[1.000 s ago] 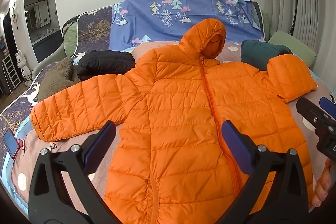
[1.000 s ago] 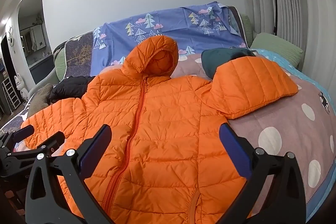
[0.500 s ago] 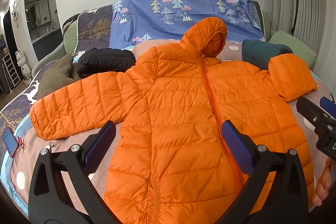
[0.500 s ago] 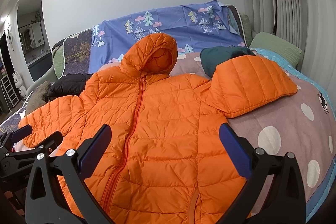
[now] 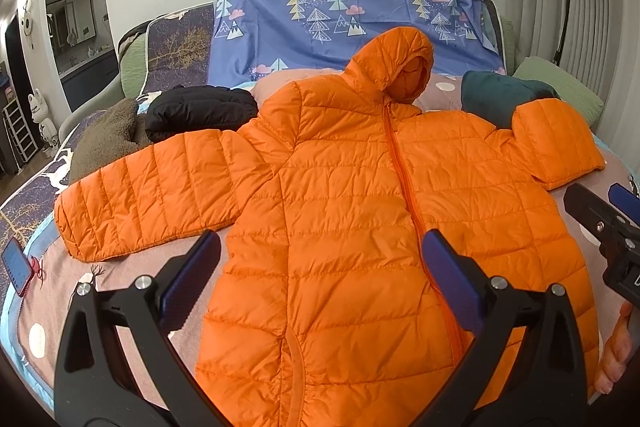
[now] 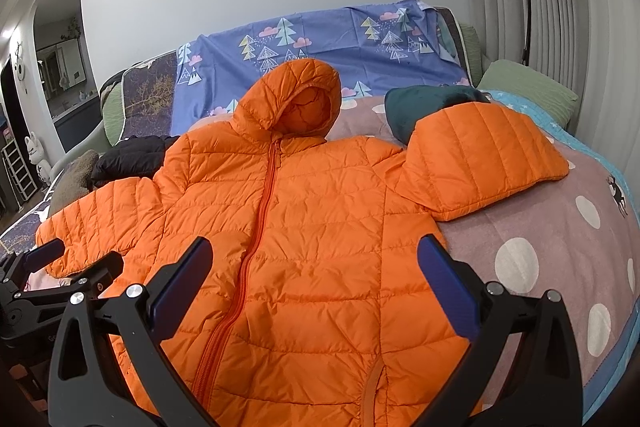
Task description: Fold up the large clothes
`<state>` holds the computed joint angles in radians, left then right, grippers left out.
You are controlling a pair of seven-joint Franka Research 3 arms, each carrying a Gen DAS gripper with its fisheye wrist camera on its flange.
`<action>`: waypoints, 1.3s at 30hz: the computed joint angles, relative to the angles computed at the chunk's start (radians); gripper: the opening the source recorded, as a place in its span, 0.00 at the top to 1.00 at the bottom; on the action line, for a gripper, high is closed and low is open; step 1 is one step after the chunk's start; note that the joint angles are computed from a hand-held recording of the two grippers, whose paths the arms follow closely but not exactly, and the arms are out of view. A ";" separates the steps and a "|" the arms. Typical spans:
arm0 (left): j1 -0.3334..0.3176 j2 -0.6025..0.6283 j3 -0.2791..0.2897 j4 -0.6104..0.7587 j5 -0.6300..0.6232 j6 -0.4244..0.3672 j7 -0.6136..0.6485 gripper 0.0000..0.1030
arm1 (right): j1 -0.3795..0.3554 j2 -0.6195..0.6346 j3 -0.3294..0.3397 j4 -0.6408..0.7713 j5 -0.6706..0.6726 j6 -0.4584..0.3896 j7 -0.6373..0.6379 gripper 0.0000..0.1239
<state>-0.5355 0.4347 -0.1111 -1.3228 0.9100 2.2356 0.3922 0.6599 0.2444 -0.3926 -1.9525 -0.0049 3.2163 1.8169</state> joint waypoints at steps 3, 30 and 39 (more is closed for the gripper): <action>0.002 0.005 -0.001 0.006 -0.008 -0.001 0.004 0.02 | -0.032 0.001 0.039 0.006 0.010 -0.006 -0.012 0.18; 0.007 0.014 0.001 0.009 -0.023 -0.010 0.015 0.02 | -0.129 0.012 0.147 0.028 0.006 -0.032 -0.025 0.18; 0.003 0.027 0.005 0.028 -0.030 -0.010 0.031 0.02 | -0.136 0.016 0.155 0.033 0.009 -0.037 -0.027 0.18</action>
